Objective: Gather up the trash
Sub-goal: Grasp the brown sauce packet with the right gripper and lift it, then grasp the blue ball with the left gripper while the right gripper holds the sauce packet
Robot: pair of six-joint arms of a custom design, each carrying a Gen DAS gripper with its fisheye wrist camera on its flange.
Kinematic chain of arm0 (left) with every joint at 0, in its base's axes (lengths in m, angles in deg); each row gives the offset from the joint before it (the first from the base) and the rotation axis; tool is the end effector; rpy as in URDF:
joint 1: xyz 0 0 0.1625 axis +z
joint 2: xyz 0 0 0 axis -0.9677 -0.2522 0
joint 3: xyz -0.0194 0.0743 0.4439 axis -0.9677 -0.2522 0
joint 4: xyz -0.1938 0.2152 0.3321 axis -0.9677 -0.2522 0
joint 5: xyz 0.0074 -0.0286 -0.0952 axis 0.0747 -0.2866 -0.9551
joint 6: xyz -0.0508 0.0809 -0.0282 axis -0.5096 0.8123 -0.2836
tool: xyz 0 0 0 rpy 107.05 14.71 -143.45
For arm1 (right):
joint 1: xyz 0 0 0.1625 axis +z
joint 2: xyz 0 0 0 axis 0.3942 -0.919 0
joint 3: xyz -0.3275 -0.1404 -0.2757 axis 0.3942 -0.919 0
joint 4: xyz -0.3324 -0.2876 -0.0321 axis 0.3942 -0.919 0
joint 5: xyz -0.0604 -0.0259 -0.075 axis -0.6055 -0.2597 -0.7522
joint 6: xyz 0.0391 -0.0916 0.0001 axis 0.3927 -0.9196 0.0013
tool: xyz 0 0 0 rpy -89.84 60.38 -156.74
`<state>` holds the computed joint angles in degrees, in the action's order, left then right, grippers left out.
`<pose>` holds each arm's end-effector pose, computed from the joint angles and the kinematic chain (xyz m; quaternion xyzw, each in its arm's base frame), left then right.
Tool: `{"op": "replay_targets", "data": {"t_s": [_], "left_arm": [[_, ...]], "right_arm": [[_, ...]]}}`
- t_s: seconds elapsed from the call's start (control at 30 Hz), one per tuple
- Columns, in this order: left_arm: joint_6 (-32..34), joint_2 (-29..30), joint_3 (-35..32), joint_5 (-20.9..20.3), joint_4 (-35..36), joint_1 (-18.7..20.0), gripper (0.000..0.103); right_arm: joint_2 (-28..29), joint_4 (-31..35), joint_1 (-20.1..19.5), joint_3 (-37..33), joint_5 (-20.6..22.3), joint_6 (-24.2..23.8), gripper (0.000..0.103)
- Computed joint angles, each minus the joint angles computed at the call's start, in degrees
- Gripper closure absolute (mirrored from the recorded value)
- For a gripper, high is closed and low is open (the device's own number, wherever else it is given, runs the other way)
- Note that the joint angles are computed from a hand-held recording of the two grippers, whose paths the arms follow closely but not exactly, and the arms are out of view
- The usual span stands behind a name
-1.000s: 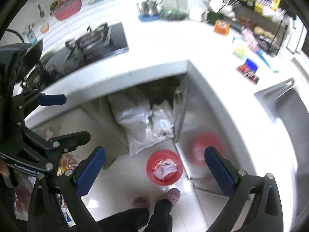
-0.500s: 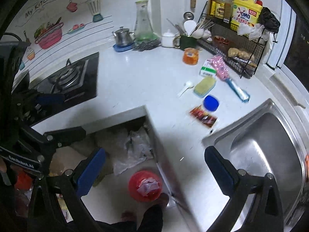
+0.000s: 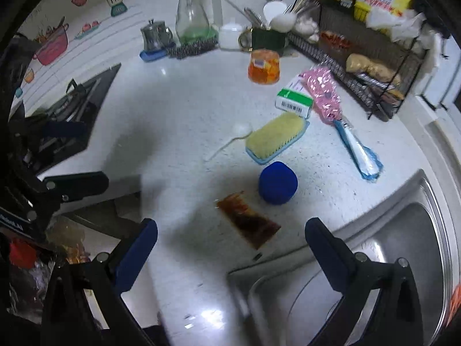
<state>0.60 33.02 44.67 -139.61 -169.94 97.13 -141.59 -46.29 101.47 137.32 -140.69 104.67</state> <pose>-0.6401 -0.4417 0.1985 0.4222 0.8742 -0.0496 0.2347 0.2818 -0.3083 0.5390 0.0598 -0.9021 0.2287 0.3609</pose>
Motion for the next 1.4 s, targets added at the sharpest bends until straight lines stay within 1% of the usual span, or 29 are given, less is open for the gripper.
{"op": "replay_targets", "data": {"t_s": [0.03, 0.2, 0.23, 0.3, 0.37, 0.4, 0.43, 0.47, 0.53, 0.57, 0.6, 0.63, 0.67, 0.7, 0.73, 0.77, 0.8, 0.93, 1.0, 1.1, 1.2, 1.23, 1.33, 1.4], "left_arm": [[-0.18, 0.56, -0.33, -0.10, 0.33, 0.20, 0.000], [-1.27, 2.57, -1.22, -1.03, 1.89, 0.89, 0.000], [-1.52, 2.77, -1.33, -1.08, 2.37, 0.94, 0.000], [-1.65, 3.25, -1.69, -1.47, 2.78, 1.12, 0.000], [-2.51, 3.48, -1.93, -1.69, 3.46, 1.29, 0.000], [-3.08, 3.62, -2.17, -1.68, 4.10, 1.36, 0.000], [-3.59, 3.73, -2.37, -1.53, 4.77, 1.39, 0.000], [-3.86, 3.91, -2.68, -1.19, 5.57, 1.35, 0.000], [-3.71, 4.15, -3.16, -0.71, 6.22, 1.24, 0.000], [-3.62, 4.13, -3.36, -1.16, 6.20, 1.27, 0.000], [-3.66, 4.21, -3.68, -1.51, 6.31, 1.29, 0.000], [-3.71, 4.31, -3.99, -1.72, 6.47, 1.29, 0.000], [-3.61, 4.51, -4.42, -1.94, 6.66, 1.27, 0.000], [-3.42, 4.76, -4.84, -2.11, 6.76, 1.27, 0.000], [-3.24, 5.12, -5.42, -2.37, 6.93, 1.26, 0.000], [-2.99, 5.48, -5.94, -2.72, 6.86, 1.28, 0.000], [-2.78, 6.05, -6.72, -3.14, 6.86, 1.31, 0.000], [-1.70, 8.41, -9.70, -4.61, 6.87, 1.30, 0.000], [-0.89, 10.03, -11.46, -5.88, 6.14, 1.31, 0.000], [-0.34, 12.51, -13.91, -7.02, 5.92, 1.31, 0.000], [-0.06, 15.65, -16.88, -6.25, 6.81, 0.80, 0.000], [0.33, 16.33, -17.56, -6.14, 6.97, 0.64, 0.000], [1.53, 18.52, -19.28, -7.81, 6.71, 0.48, 0.000], [1.43, 20.23, -20.69, -7.57, 7.58, 0.28, 0.000]], "right_arm": [[-0.37, -0.91, -1.56, 0.41, 0.93, -2.78, 0.001], [-1.28, -3.34, -6.65, 1.37, 4.55, -11.30, 0.001], [-1.40, -3.64, -7.57, 1.55, 5.66, -12.98, 0.002], [-1.34, -3.72, -8.33, 1.92, 6.55, -15.22, 0.006], [-1.35, -3.82, -8.96, 2.14, 7.87, -17.01, 0.006], [-1.39, -4.06, -9.19, 2.34, 8.39, -17.58, 0.010], [-1.50, -4.12, -9.58, 2.47, 9.36, -18.15, 0.021], [-1.48, -3.64, -9.71, 2.50, 10.11, -18.24, 0.023], [-1.50, -5.04, -8.40, 3.68, 8.24, -20.07, 0.034], [-1.37, -5.10, -7.75, 3.90, 7.54, -20.70, 0.040], [-1.16, -5.44, -7.11, 3.94, 7.21, -21.26, 0.057], [-1.06, -5.59, -6.87, 3.84, 7.54, -21.33, 0.066], [-0.98, -5.41, -6.60, 3.72, 7.71, -20.84, 0.070], [-0.93, -5.40, -6.36, 3.74, 7.57, -20.68, 0.083], [-0.98, -5.28, -6.19, 3.59, 8.23, -20.47, 0.089], [-1.16, -5.47, -6.07, 3.51, 8.79, -19.85, 0.091], [-1.53, -6.02, -6.08, 3.55, 8.78, -19.45, 0.096], [-2.19, -5.03, -5.11, 1.81, 7.31, -14.71, 0.097], [-2.84, -3.92, -4.64, 0.71, 6.38, -11.45, 0.097], [-3.42, -1.71, -4.56, -1.17, 3.63, -7.60, 0.097], [-4.30, 0.32, -4.92, -2.28, 1.50, -4.63, 0.097], [-4.56, 0.79, -5.18, -2.62, 1.31, -4.13, 0.097], [-6.10, 1.90, -6.15, -2.99, 1.38, -1.42, 0.097], [-7.38, 3.16, -6.43, -3.10, 1.22, 0.42, 0.097]]}}
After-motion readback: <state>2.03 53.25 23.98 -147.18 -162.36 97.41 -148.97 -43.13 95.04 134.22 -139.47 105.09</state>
